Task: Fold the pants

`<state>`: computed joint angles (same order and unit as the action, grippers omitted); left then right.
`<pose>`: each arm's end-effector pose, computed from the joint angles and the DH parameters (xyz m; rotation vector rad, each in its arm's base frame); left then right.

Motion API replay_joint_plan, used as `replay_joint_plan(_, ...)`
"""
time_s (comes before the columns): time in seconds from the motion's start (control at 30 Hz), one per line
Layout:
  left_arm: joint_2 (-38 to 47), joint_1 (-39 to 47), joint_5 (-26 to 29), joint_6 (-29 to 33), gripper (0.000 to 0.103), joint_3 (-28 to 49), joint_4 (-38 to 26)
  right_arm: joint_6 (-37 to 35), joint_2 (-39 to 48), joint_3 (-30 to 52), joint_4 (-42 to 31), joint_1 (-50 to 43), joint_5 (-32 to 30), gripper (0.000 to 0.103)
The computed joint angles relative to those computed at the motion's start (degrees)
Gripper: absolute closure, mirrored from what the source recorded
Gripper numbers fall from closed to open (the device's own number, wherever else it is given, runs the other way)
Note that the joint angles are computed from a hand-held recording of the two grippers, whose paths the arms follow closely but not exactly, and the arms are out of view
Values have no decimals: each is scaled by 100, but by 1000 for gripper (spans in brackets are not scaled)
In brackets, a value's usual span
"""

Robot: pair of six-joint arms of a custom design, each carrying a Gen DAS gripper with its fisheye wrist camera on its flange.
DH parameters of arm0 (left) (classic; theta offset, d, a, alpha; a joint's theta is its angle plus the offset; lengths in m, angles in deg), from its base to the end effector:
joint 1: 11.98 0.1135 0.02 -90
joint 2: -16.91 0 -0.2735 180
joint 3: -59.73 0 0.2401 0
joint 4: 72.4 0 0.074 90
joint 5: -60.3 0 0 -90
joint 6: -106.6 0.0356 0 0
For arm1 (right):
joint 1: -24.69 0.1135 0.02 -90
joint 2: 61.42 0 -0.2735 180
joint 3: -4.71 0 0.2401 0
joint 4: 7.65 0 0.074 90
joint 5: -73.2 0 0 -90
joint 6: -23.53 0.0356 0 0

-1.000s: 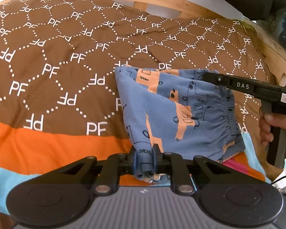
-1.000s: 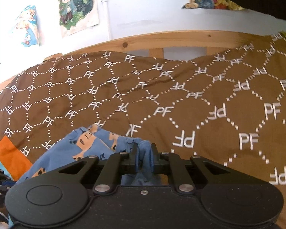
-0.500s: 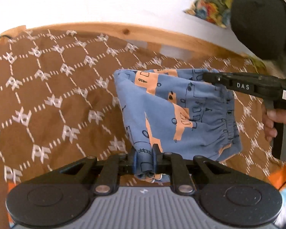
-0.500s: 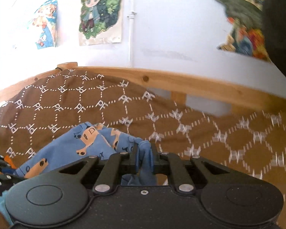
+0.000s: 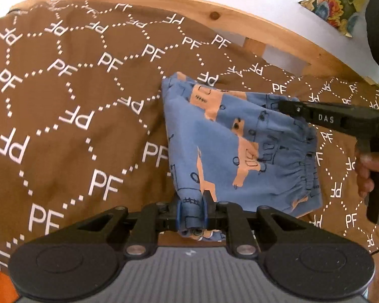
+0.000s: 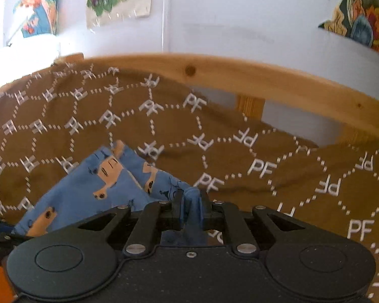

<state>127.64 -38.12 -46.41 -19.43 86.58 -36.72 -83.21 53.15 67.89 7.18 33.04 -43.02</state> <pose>0.1970 -0.0853 0.0500 -0.3365 2.3485 -0.1691 0.3624 0.0691 0.1115 -0.7128 2.0434 0.4201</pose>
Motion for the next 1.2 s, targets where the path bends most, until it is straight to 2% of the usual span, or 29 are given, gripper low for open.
replay_joint_plan(0.2,-181,-52,-139,-44,80,72,-433,313,10,-160,369,-132,-50,78)
replay_joint_plan(0.23,-218,-64,-171,-80,76,63,-477,371,-32,-248,466,-163,-59,76)
replay_joint_plan(0.3,-397,-119,-266,-126,60,40,-626,537,-110,-405,635,-248,-156,56)
replay_joint_plan(0.33,-562,-196,-399,-190,48,0,-743,636,-166,-508,744,-282,-163,52)
replay_joint_plan(0.37,-689,-260,-534,-246,43,-25,-831,738,-223,-642,897,-321,-167,47)
replay_joint_plan(0.43,-941,-312,-652,-277,38,-76,-960,892,-361,-851,1075,-409,-232,40)
replay_joint_plan(0.5,-1195,-361,-768,-322,29,-113,-1098,1076,-528,-1099,1305,-487,-268,26)
replay_joint_plan(0.57,-1380,-470,-1031,-417,15,-139,-1171,1218,-710,-1339,1515,-560,-328,19)
replay_joint_plan(0.7,-1660,-732,-1561,-505,6,-144,-1363,1463,-1160,-1909,1995,-702,-465,3)
replay_joint_plan(0.77,-1808,-945,-1936,-555,1,-160,-1509,1636,-1398,-2201,2201,-776,-505,1)
replay_joint_plan(0.87,-1987,-1357,-2577,-761,0,-236,-1673,1885,-1780,-2729,2513,-909,-595,1)
replay_joint_plan(0.97,-2163,-1724,-2925,-1063,0,-302,-1945,2122,-2018,-3300,2924,-1099,-753,1)
replay_joint_plan(1.2,-2189,-2912,-3474,-2394,0,-388,-2890,2166,-2344,-4489,3540,-1783,-1211,1)
